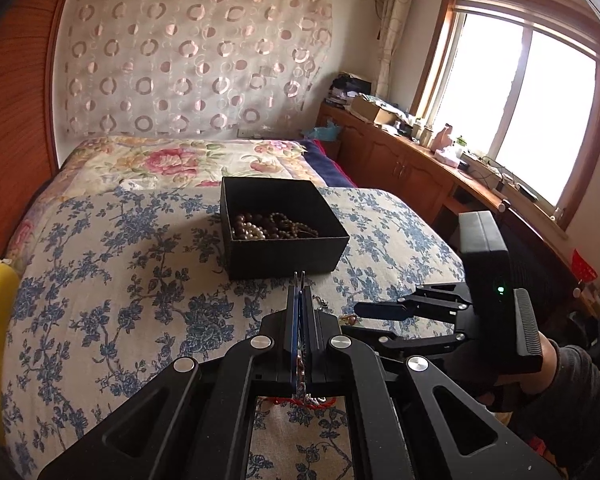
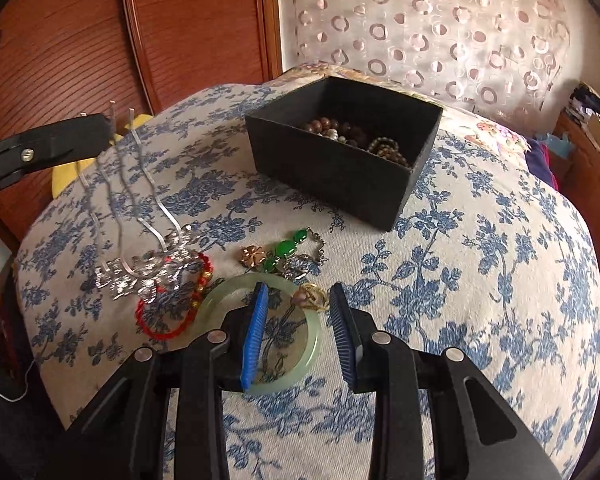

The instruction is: Organize jewelry

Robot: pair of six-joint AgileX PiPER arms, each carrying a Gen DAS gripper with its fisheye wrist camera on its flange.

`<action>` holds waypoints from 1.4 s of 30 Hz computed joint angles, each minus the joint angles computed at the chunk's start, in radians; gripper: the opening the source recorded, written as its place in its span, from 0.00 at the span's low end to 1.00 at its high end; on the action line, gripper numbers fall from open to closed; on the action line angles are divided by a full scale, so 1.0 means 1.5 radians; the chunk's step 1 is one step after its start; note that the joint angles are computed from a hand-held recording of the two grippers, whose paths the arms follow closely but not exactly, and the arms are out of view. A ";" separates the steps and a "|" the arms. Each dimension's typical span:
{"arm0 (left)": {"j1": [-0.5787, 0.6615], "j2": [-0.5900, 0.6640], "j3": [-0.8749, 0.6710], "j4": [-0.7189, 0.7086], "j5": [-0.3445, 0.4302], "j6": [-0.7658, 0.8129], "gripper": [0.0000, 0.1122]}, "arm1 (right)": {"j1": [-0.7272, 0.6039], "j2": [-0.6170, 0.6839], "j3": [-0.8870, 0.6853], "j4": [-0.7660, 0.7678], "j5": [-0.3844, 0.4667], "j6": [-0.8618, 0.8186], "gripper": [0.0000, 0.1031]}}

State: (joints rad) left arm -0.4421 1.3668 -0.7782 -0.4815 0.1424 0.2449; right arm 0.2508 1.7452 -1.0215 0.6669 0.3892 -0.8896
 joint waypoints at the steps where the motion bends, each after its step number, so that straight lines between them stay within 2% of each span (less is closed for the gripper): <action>1: 0.001 0.000 0.001 -0.005 0.000 0.005 0.01 | 0.001 0.004 -0.004 -0.013 -0.002 0.012 0.33; 4: 0.001 -0.001 0.002 -0.017 -0.001 0.017 0.01 | -0.005 0.016 -0.018 -0.026 0.004 0.023 0.33; 5: 0.001 -0.001 0.002 -0.014 0.000 0.013 0.01 | -0.006 0.018 -0.021 -0.024 0.005 0.021 0.31; 6: 0.000 0.000 0.002 -0.011 -0.001 0.010 0.01 | -0.011 0.019 -0.022 -0.009 0.012 0.004 0.24; 8: 0.000 0.003 0.003 -0.016 -0.002 0.015 0.01 | -0.017 0.018 -0.023 0.008 0.019 -0.020 0.23; 12: -0.002 0.006 0.005 -0.048 -0.004 0.046 0.01 | -0.027 0.012 -0.015 0.050 0.029 -0.064 0.13; 18: -0.003 0.007 0.007 -0.038 -0.007 0.036 0.01 | -0.040 -0.002 -0.005 0.075 0.038 -0.094 0.12; 23: 0.003 0.003 0.009 -0.066 -0.009 0.067 0.01 | -0.055 -0.018 -0.003 0.093 0.051 -0.110 0.12; 29: 0.003 0.005 -0.012 0.044 -0.006 -0.030 0.01 | -0.068 -0.039 -0.015 0.100 0.067 -0.116 0.12; 31: 0.007 0.008 -0.022 0.055 -0.003 -0.036 0.01 | -0.071 -0.043 -0.033 0.088 0.076 -0.105 0.12; 36: 0.029 0.025 -0.059 -0.043 0.020 0.076 0.01 | -0.075 -0.032 -0.092 0.074 0.096 -0.087 0.12; 40: 0.044 0.038 -0.086 -0.096 0.026 0.137 0.01 | -0.073 -0.019 -0.132 0.083 0.068 -0.081 0.12; 42: 0.054 0.043 -0.100 -0.127 0.034 0.168 0.01 | -0.084 0.002 -0.163 0.115 0.090 -0.102 0.12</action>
